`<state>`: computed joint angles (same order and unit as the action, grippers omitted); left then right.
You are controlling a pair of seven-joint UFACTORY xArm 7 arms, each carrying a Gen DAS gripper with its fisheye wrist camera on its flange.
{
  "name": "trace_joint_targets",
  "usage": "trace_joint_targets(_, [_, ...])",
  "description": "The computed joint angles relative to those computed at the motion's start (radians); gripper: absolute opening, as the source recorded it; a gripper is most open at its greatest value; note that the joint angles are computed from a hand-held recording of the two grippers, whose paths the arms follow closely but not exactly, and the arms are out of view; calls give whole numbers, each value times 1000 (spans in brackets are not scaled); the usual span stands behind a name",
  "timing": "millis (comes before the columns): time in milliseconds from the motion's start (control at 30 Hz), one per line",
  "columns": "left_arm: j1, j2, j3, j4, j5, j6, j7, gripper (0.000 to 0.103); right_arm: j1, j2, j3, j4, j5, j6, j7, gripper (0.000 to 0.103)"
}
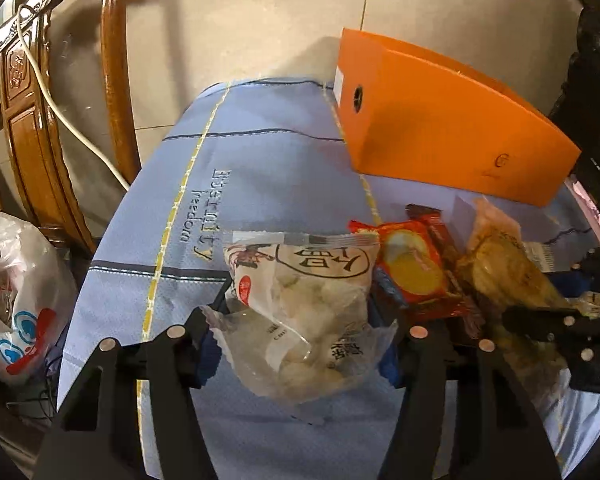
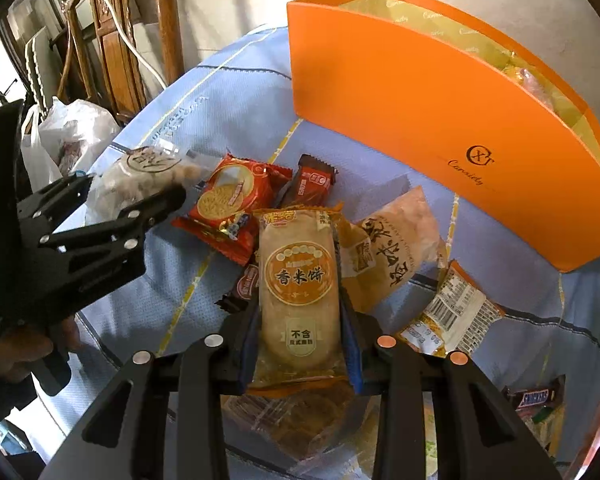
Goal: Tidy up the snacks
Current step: 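Lift both packs over the orange box and open both tools to release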
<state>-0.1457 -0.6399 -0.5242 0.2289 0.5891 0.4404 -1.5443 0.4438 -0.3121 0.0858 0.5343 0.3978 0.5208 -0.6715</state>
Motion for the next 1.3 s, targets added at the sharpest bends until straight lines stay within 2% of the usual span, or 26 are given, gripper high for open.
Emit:
trace_joint_targets(67, [-21,-19,-4,4,-7,22,4,59,7,-34,-23,-12,32,17,-27,35])
trace_joint_targets(233, [-128,-79,-23,12,-58,107,15,59,9,-118,-72,-38,101,78,-73,35])
trace_joint_targets(400, [-207,-100,-39,28,-111,151,-11,59,-26,-214,-103,-72,115,143,-82,35])
trace_joint_targets(600, [-235,-94,-54,97,-111,230,1,59,-70,-326,-118,-100,86,195,-55,35])
trace_joint_targets(833, [-229,-88,-51,217,-106,347,33,59,-118,-434,-160,-89,53,250,-32,35])
trace_joint_targets(967, [-203,-63,-35,310,-90,384,76,59,-141,-474,-187,-45,43,279,-28,35])
trace_joint_targets(1133, [-132,1,-32,454,-25,411,146,59,-154,-454,-210,51,53,277,-30,35])
trace_joint_targets(1300, [-60,114,-29,633,64,443,215,59,-164,-367,-220,191,68,257,-25,35])
